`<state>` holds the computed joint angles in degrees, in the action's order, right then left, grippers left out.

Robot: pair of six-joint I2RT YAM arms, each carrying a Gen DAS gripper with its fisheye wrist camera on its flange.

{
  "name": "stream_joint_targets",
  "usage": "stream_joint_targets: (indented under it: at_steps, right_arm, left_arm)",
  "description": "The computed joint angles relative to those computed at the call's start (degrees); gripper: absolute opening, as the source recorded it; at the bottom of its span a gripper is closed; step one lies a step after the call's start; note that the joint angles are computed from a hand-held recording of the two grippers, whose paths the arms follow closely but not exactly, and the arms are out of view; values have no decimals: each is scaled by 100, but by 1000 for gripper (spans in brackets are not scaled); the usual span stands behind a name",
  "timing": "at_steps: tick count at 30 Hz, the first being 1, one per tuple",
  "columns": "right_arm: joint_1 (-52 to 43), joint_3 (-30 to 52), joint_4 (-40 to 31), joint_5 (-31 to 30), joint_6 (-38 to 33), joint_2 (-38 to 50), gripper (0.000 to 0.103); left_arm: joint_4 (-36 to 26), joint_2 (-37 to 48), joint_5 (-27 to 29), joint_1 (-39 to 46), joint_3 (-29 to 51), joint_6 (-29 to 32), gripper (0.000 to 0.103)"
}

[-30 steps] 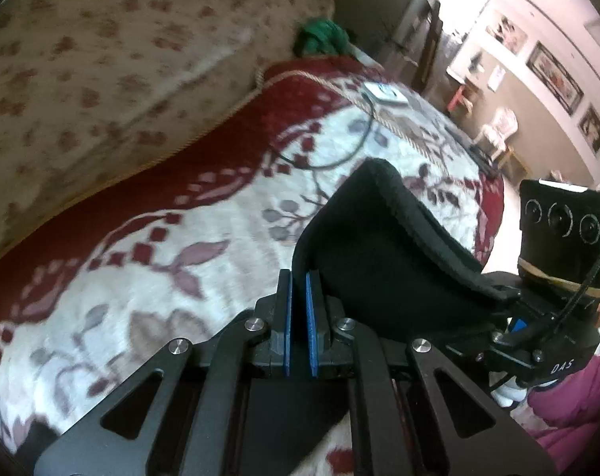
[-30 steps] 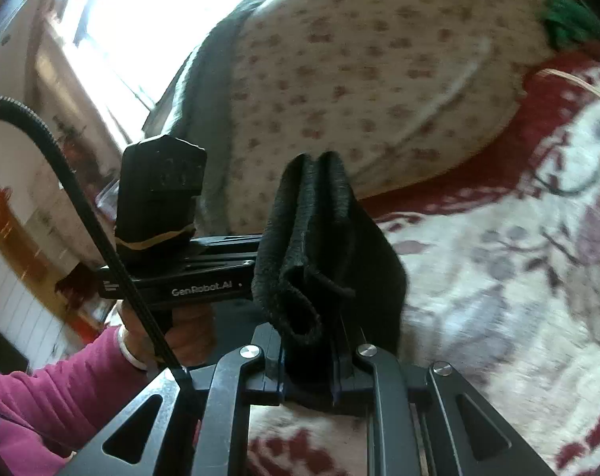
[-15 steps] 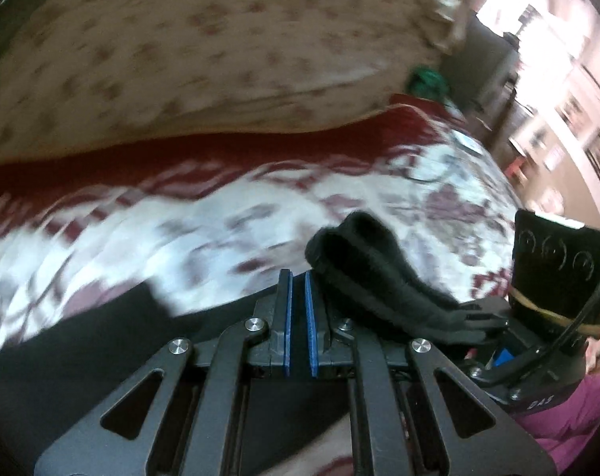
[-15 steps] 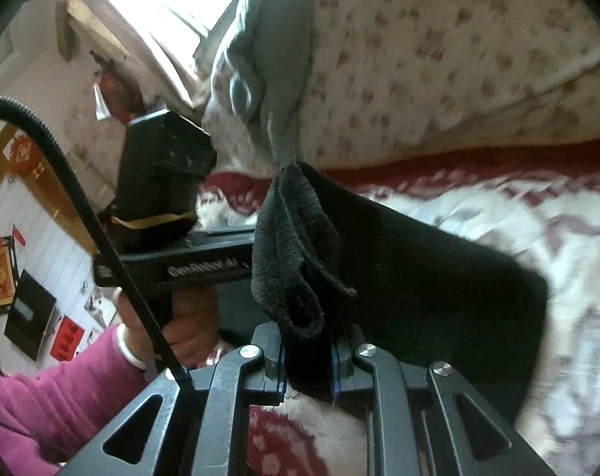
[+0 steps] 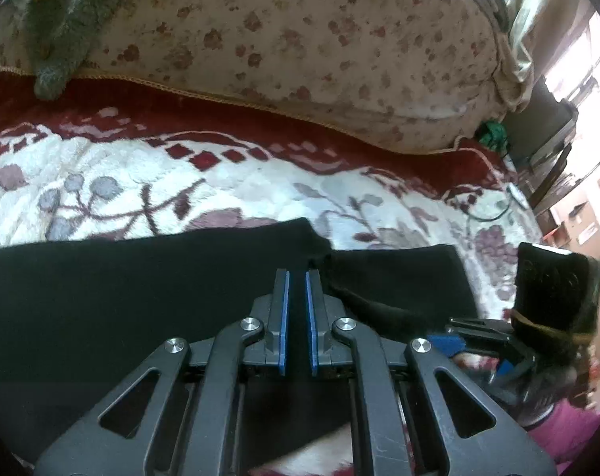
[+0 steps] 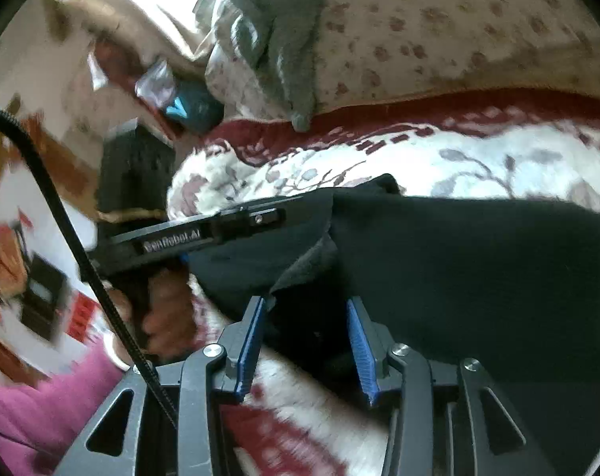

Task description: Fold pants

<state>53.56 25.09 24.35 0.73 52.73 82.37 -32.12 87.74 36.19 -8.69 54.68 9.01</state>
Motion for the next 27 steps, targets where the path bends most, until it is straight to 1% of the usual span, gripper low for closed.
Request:
stream_joint_targets:
  at_steps: [1,3,5,6,7,9,12,13,15,17,18,19,20,22,24,25,27]
  right_arm:
    - [38,-213,-49,101,155,-342,40]
    - [197,-752,-478,681,399,-1437,40]
    - [304,-1098,-1149,1072,558,-2443,41]
    - [349,-1233,-1758,1302,686,-3077,41]
    - [421,-1333,-2388,1579,832,-3668,41]
    - [464,-1538,-3237,1852,1086,-4595,41]
    - [373,-1661,-3995,1962,1427,-5228,43]
    - [321,-1757,-4072,1954,1490,-5441,43]
    - [82,-1845,-4058,1733,1421,-5655,43]
    - [-109,-1869,-3901,1579,1345,-5520,43]
    - [-162,-1853,-3853,1529,1332,-5453,43]
    - [-211,-1855,-3800,1475,1318,-5406,43]
    - [-274,-1864,-3637,1402,1285,-5255,43]
    - [-419,-1853,-3337,1234,1186,-4909,43]
    - [-499,-1899,-3234,1107,1159,-4854,45]
    - [-541,-1925,-3151,1045,1133,-4802,47]
    - [-605,-1945,-3068,964,1045,-4776,48]
  left_arm:
    - [-30,-50,15,-32,-2,-51,6]
    - [-26,-336,-74,-156,-144,-138,17]
    - [-55,-562,-146,-272,-265,-183,38]
    - [-91,-660,-151,-344,-327,-233,41]
    - [-103,-728,-141,-394,-377,-285,42]
    - [-153,-874,-177,-523,-453,-442,41]
    - [-22,-1191,-280,-704,-611,-811,41]
    - [98,-1391,-403,-822,-706,-1019,42]
    - [292,-1725,-666,-1065,-851,-1371,42]
    - [421,-1969,-788,-1334,-963,-1634,42]
    - [484,-2046,-941,-1529,-1012,-1779,42]
    - [566,-2094,-1283,-1801,-1067,-1953,42]
    - [615,-2071,-1777,-2114,-1089,-2088,42]
    - [714,-1908,-2563,-2550,-1144,-2208,42]
    - [688,-1480,-2999,-2708,-1145,-2261,42]
    - [687,-1379,-3040,-2647,-1178,-2285,42]
    - [723,-1301,-2846,-2296,-1333,-2320,41]
